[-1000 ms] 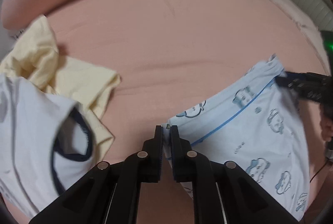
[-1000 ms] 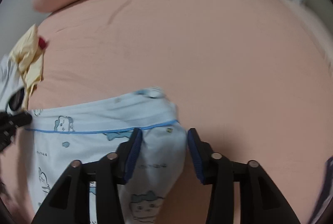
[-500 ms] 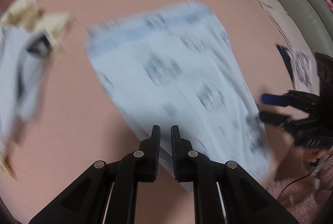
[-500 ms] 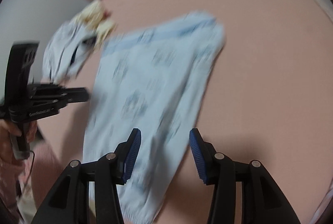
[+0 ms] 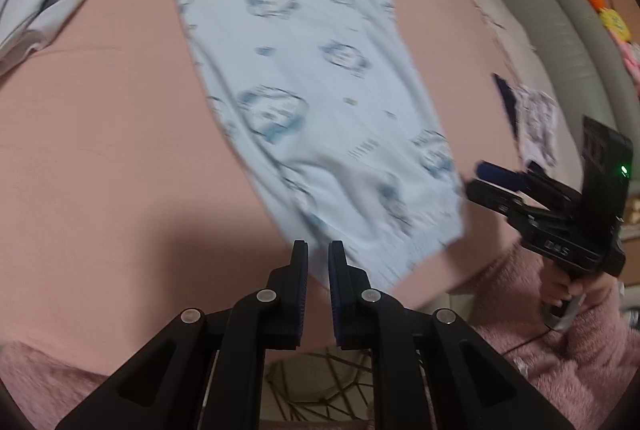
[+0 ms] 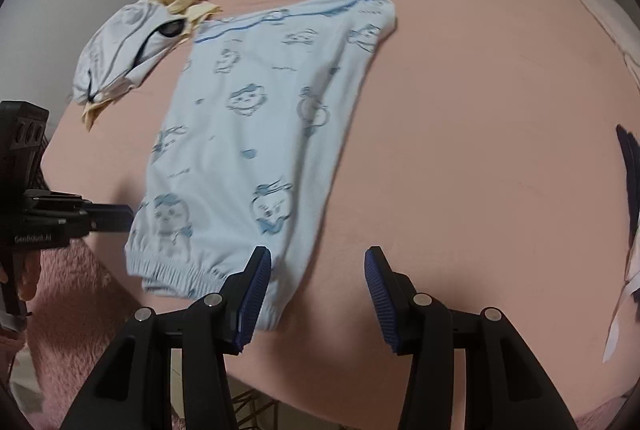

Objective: Fold clothes
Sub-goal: 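Lay the pants flat on the bed and open the left gripper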

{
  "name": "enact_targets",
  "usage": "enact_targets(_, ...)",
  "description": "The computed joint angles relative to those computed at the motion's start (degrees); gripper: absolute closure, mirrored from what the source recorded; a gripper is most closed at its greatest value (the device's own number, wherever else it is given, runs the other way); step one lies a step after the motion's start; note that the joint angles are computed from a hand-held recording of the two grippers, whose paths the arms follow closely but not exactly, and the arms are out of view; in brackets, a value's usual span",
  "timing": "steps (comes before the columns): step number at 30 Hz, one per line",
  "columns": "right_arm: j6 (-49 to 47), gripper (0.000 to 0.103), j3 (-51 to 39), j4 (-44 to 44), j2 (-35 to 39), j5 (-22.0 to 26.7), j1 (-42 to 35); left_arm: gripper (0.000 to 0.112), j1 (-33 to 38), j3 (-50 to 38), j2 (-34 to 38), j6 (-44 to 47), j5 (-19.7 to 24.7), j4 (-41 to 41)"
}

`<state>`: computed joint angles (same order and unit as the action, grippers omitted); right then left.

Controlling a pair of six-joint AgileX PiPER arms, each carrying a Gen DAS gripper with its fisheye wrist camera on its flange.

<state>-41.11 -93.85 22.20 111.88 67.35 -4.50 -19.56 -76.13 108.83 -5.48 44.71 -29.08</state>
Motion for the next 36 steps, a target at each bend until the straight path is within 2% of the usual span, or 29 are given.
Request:
enact_targets(3,1.37,0.055,0.76,0.18,0.14,0.49,-0.18,0.103,1.33,2.01,0.98,6.43,-2.61,-11.46)
enact_targets(5,2.5,0.055,0.8,0.46,0.46,0.68,-0.31,0.103,2.68,4.25,0.19,6.99,-4.25,-16.42)
enact_targets(6,2.78,0.055,1.03,0.52,0.3,0.3,-0.24,0.103,2.76,5.36,-0.69,5.24,-5.51,-16.35)
enact_targets(8,2.99,0.055,-0.75,0.99,1.01,0.77,-0.3,0.097,2.05,5.19,-0.98,2.24,-5.95,-13.68)
enact_targets(10,3.19,0.055,-1.61,1.04,1.31,1.19,0.3,0.088,1.12,2.77,2.03,2.14,-5.05,-13.38)
enact_targets(12,3.74,0.055,-1.87,0.01,1.95,0.54,1.58,0.086,1.4,4.0,1.41,3.21,-3.78,-12.38)
enact_targets(13,4.23,0.055,-1.9,-1.15,2.3,0.23,2.09,0.087,0.41,3.68,1.65,2.37,-4.43,-10.65)
enact_targets(14,4.92,0.055,-1.95,-2.64,2.68,0.05,2.64,0.102,-0.99,2.87,2.06,0.34,-5.43,-7.64)
enact_targets(17,6.24,0.055,-2.15,-4.52,2.78,-0.26,3.25,0.104,-4.03,1.37,0.22,-5.83,-6.46,0.5)
enact_targets(21,3.71,0.055,-1.53,1.1,-1.05,-0.99,0.31,0.104,-6.15,2.71,-4.5,-12.21,-8.35,6.87)
enact_targets(23,3.75,0.054,-1.1,1.66,-1.54,-2.34,0.17,0.104,-5.82,5.22,-5.27,-12.12,-9.06,5.9)
enact_targets(25,4.24,0.054,-0.39,-1.78,0.52,-3.41,2.06,0.102,-5.58,5.46,-1.36,-11.01,-8.83,3.41)
enact_targets(27,3.59,0.054,2.59,-5.83,1.82,-6.48,3.21,0.098,-3.82,5.53,2.51,-5.24,-8.59,-5.14)
enact_targets(29,4.53,0.053,1.98,-10.22,1.97,-5.68,4.0,0.095,-1.47,4.63,1.76,-3.81,-5.25,-7.54)
enact_targets(32,5.57,0.053,-0.96,-14.0,1.83,-3.82,4.46,0.087,-1.35,4.13,-3.0,-11.17,-4.15,2.61)
enact_targets(36,5.67,0.053,-7.86,-4.16,4.01,-3.01,2.11,0.084,-2.01,0.49,-3.47,-15.43,-5.09,12.92)
